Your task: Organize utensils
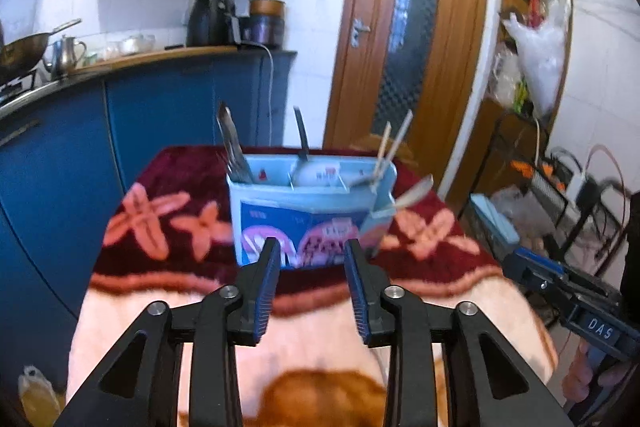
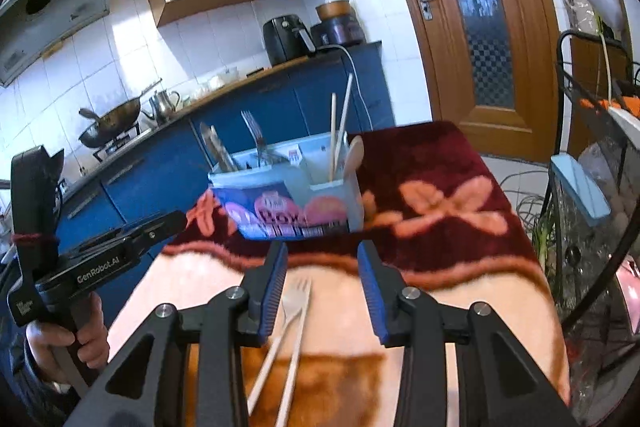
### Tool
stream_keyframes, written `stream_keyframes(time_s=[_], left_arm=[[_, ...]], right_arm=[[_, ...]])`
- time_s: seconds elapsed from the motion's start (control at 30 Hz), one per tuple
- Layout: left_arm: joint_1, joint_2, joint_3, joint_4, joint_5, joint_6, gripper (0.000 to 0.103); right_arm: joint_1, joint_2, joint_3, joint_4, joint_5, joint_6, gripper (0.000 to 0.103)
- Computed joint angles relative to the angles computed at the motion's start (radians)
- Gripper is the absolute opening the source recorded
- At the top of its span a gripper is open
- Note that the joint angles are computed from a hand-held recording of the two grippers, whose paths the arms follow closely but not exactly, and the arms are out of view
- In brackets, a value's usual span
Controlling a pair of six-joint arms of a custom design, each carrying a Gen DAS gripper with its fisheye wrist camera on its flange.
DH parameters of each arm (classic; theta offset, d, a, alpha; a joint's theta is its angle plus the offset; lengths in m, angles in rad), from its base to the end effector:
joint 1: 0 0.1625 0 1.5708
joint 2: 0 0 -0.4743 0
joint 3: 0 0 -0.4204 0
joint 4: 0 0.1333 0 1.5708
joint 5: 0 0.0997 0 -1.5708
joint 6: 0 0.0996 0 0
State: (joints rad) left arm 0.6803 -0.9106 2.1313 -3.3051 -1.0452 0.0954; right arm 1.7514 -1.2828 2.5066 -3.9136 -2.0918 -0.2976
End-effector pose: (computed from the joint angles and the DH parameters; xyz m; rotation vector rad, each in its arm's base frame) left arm -0.3233 -0.4974 0.1162 1.1111 2.4720 -0.9361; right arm 0.1540 -0.3774 0.2739 0.1666 -2.2568 1.3607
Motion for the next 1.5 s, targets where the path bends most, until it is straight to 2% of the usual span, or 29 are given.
stream_keyframes(time_s=[0.17, 0.33, 0.5, 1.03, 1.33, 1.43, 1.5], left_arm=[[0.001, 0.006, 0.008, 0.052, 0.008, -0.018, 0.036], [0.013, 0.018, 0.0, 0.111, -0.018, -0.062, 0.036], [0.023, 0.039, -0.019, 0.164, -0.038, -0.083, 0.037], [0.052, 0.126, -0.091, 0.292, -0.086, -0.14, 0.036], [0.078, 0.155, -0.141, 0.381, -0.15, -0.166, 0.036], [0.095, 0.16, -0.158, 0.413, -0.208, -0.18, 0.036], [0.106, 0.164, -0.17, 0.427, -0.246, -0.185, 0.03]], right_arm=[[-0.024, 0.007, 0.029, -0.02, 0.014, 0.024, 0.041], [-0.057, 0.005, 0.055, -0.069, 0.04, 0.035, 0.042], [-0.077, 0.007, 0.062, -0.091, 0.021, 0.024, 0.043], [-0.178, -0.012, 0.082, -0.06, 0.069, 0.033, 0.045], [-0.195, -0.014, 0.082, -0.04, 0.074, 0.039, 0.045], [-0.191, -0.017, 0.078, -0.027, 0.067, 0.042, 0.045], [-0.187, -0.02, 0.074, -0.016, 0.062, 0.042, 0.045]])
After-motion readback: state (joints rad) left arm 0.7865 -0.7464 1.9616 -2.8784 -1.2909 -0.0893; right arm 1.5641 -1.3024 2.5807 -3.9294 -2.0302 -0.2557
